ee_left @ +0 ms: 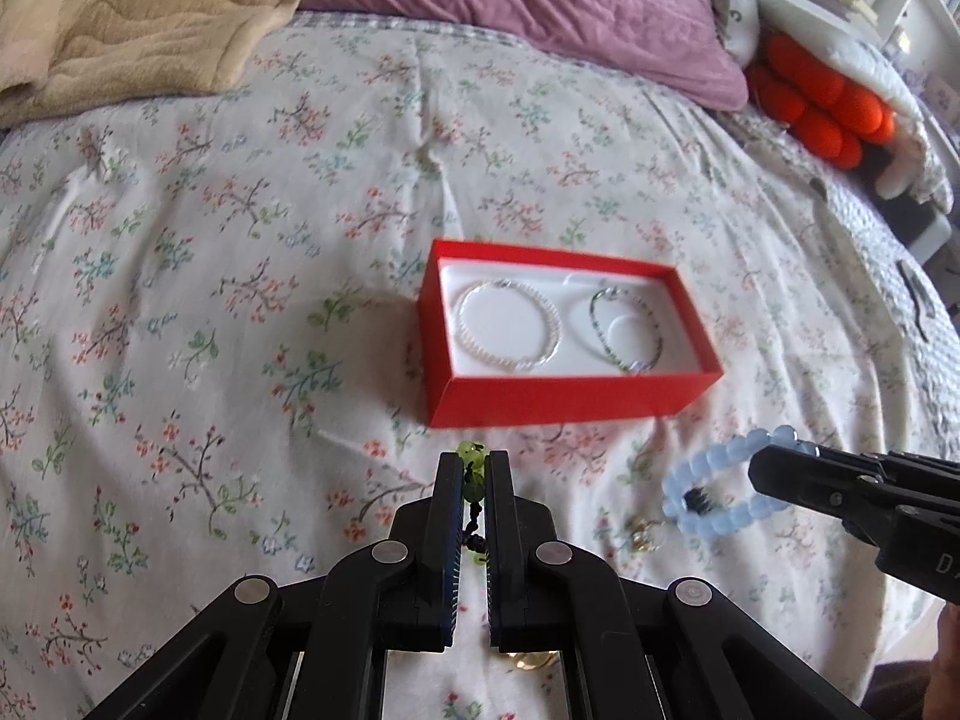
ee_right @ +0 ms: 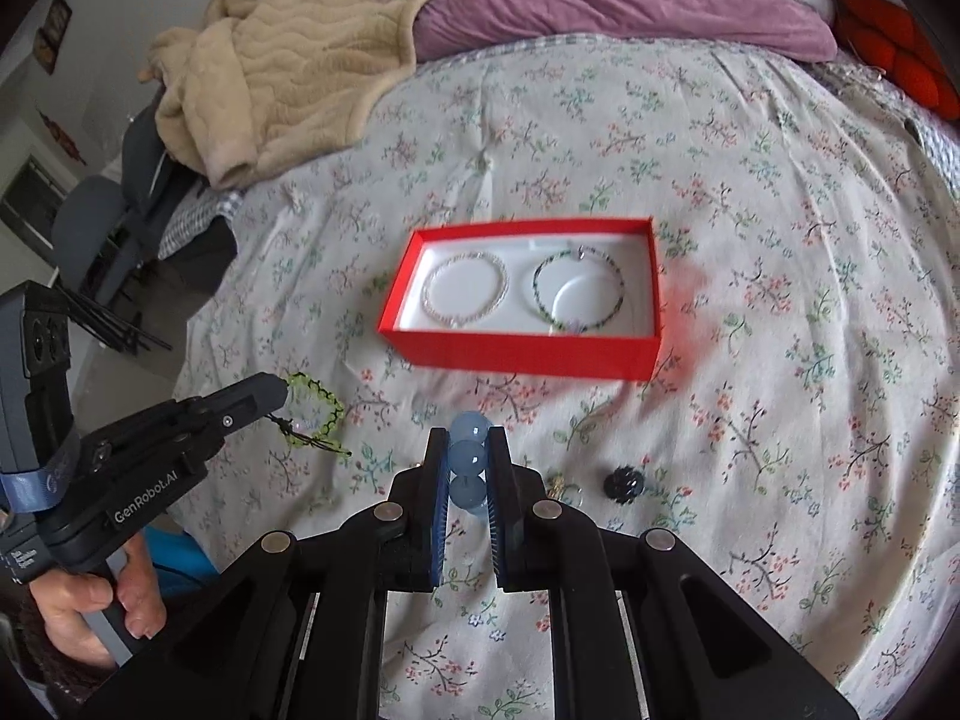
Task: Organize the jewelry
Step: 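Carry both held bracelets over the red box, then open the left tool to drop the yellow-green bracelet while the right drops the blue one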
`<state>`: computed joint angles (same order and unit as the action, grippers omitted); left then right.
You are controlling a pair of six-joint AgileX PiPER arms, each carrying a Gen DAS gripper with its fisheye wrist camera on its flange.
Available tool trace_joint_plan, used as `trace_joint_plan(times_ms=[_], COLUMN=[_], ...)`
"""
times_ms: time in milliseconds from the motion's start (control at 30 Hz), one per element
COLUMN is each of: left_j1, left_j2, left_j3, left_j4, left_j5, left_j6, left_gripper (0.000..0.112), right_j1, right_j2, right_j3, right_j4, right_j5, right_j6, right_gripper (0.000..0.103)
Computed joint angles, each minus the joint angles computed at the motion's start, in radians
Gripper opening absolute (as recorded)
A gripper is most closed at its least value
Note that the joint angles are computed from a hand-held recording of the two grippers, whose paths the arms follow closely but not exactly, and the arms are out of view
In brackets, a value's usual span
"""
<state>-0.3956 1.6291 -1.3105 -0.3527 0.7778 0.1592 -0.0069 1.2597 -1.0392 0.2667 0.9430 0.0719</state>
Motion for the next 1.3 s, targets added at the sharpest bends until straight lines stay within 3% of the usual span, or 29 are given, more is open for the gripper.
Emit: trace_joint_plan(times_ms=[367,767,867,1000,1200,1300], left_j1=[-0.042,-0.102,-0.112,-0.135,-0.148,-0.147], left_j2=[0.102,0.342,0.395,0.45,0.465,0.46], left_j3=[-0.187,-0.443,-0.487,-0.534,-0.532,-0.528], left_j4=[-0.017,-0.061,-0.02,0.144,0.299,0.321], left_j5=[0.04,0.05,0.054,0.062,0.057,0.062], left_j6=[-0.049,-0.123,-0.169,-0.275,-0.351,-0.347], left_gripper=[0.001,0.001,0.001,0.001,0.002,0.016], right_j1=[-0.091,-0.194,-0.211,-0.219,-0.213,-0.197], right_j2=[0.039,0.133,0.157,0.199,0.245,0.266], right_j3=[-0.097,-0.179,-0.187,-0.203,-0.222,-0.229], right_j4=[0.052,0.113,0.115,0.106,0.116,0.115], right_j5=[0.017,-0.017,-0.031,-0.042,-0.048,-0.053], right_j6=[-0.06,-0.092,-0.091,-0.088,-0.097,-0.092], right_gripper=[0.012,0.012,0.012,0.012,0.012,0.012])
